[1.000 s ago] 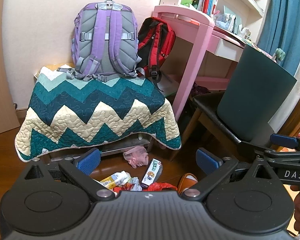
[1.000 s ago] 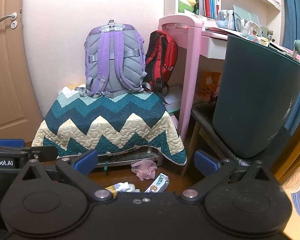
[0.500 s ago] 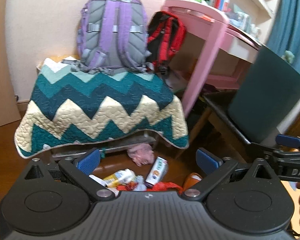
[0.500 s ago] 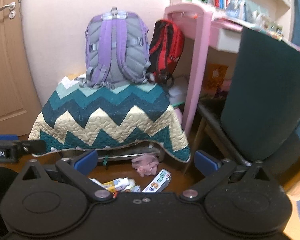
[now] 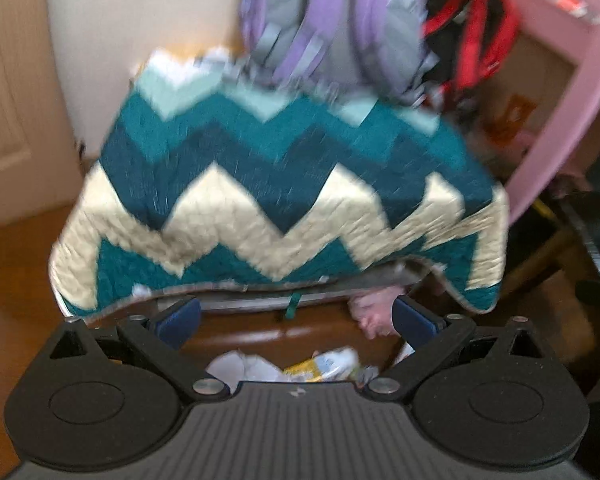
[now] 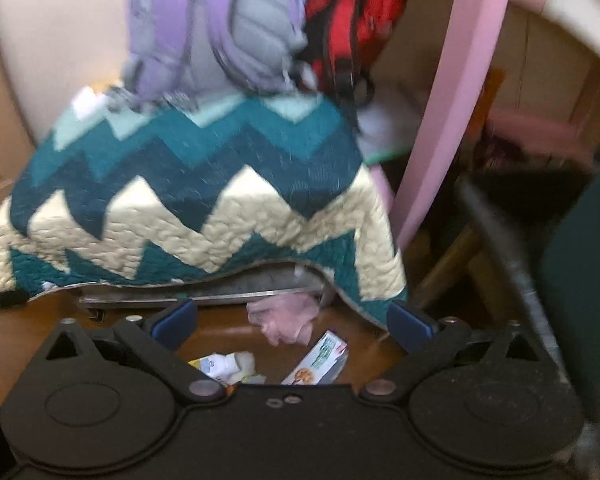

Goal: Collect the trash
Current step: 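Grasp white tissue with left tool while right tool grasps the white-green snack bag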

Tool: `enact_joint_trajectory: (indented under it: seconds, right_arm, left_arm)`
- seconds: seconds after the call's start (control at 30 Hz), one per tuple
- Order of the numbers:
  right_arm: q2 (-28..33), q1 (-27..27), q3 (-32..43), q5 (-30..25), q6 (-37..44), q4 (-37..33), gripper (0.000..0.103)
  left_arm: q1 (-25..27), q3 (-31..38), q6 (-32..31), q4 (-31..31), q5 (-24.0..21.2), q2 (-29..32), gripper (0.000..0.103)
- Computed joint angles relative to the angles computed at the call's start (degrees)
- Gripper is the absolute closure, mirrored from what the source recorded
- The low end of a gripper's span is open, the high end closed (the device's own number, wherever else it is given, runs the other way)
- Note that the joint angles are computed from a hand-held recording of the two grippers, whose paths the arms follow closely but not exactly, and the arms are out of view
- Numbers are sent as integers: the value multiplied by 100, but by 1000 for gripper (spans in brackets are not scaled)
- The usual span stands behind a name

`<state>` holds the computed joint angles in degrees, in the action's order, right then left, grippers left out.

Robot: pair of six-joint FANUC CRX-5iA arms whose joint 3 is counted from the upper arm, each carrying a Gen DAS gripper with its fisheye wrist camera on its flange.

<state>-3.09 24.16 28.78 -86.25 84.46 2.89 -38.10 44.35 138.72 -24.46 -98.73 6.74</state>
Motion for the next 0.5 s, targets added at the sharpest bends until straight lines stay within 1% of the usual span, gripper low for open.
enact_joint_trajectory:
  seconds: [0.1, 0.2, 0.3, 0.37, 0.43, 0.5]
  right_arm:
    - [571, -225, 222, -277, -94, -353, 4]
    - [1026, -381, 286, -427, -407, -543, 4]
    - [1367, -482, 127, -387, -846, -578, 6]
    - [1517, -512, -107, -272, -1006, -515, 6]
    - [1650, -514, -349, -177, -1152, -412, 7]
    - [1785, -550, -553, -77, -1343, -385, 8]
  left_arm:
    - [455, -639, 228, 646, 264, 31, 0]
    - [857, -1227, 520, 1167, 451, 153, 0]
    - [1283, -1906, 1021, 1677, 748, 174, 1]
    - [1531, -2315, 1379, 1979, 895, 197, 1]
    - [1724, -2743, 1580, 2195, 1174, 178, 1]
    - [1852, -3055, 1734, 2355, 1349, 231, 1]
